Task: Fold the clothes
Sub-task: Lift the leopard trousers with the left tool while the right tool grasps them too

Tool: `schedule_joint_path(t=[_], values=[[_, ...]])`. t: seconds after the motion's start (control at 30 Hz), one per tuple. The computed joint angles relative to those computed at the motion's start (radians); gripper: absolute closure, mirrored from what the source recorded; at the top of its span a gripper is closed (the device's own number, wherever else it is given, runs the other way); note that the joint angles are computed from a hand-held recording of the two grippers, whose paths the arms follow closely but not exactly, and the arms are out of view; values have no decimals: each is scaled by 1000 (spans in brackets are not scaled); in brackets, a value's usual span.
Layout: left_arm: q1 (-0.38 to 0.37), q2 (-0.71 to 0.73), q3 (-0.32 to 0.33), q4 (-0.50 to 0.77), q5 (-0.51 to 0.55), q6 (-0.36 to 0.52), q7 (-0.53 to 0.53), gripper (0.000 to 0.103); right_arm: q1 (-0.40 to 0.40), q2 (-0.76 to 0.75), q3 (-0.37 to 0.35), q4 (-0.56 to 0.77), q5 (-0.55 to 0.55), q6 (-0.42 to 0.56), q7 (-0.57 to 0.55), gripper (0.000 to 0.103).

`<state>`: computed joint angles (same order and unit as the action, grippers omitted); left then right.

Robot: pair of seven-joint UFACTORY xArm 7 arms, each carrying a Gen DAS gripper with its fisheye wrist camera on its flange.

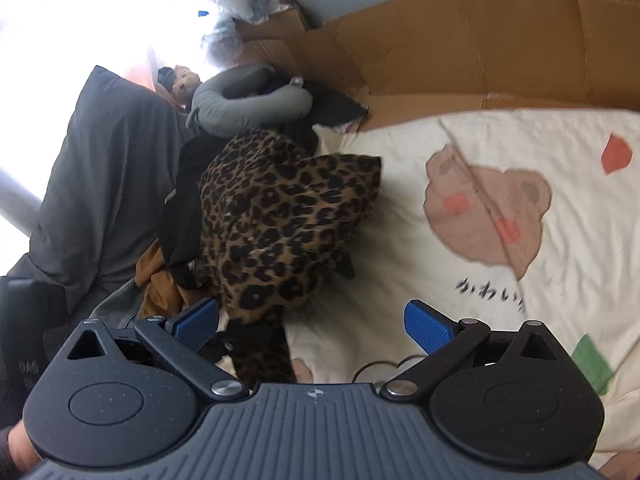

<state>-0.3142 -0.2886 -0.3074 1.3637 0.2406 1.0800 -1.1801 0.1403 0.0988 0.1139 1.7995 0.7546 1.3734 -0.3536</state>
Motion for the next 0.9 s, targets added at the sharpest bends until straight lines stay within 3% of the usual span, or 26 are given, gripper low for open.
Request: schedule_joint_path(t=[0.47, 0.57, 0.63, 0.7, 0.77, 0.8, 0.9], values=[[-58, -19, -8, -117, -111, -124, -4, 102, 25, -50, -5, -199, -4, 10, 18, 3], [-61, -16, -9, -125, -117, -137, -3, 102, 36, -46, 0, -210, -16, 19, 16, 28], [-63, -20, -12, -129, -122, -145, -11, 102, 40, -46, 0, -218, -18, 16, 14, 36], [-64, -12, -20, -123, -117, -151, -25, 102, 43, -47, 1, -227, -21, 12, 12, 60], [-68, -1, -25, -103, -118, -136, -39, 101, 44, -53, -1, -241, -15, 3, 7, 75], [-71, 2, -23, -96, -124, -129, -46, 100, 44, -58, -2, -247, -21, -5, 8, 91], [-77, 2, -15, -86, -149, -104, -63, 92, 46, -71, -6, -264, -37, -30, 11, 96]])
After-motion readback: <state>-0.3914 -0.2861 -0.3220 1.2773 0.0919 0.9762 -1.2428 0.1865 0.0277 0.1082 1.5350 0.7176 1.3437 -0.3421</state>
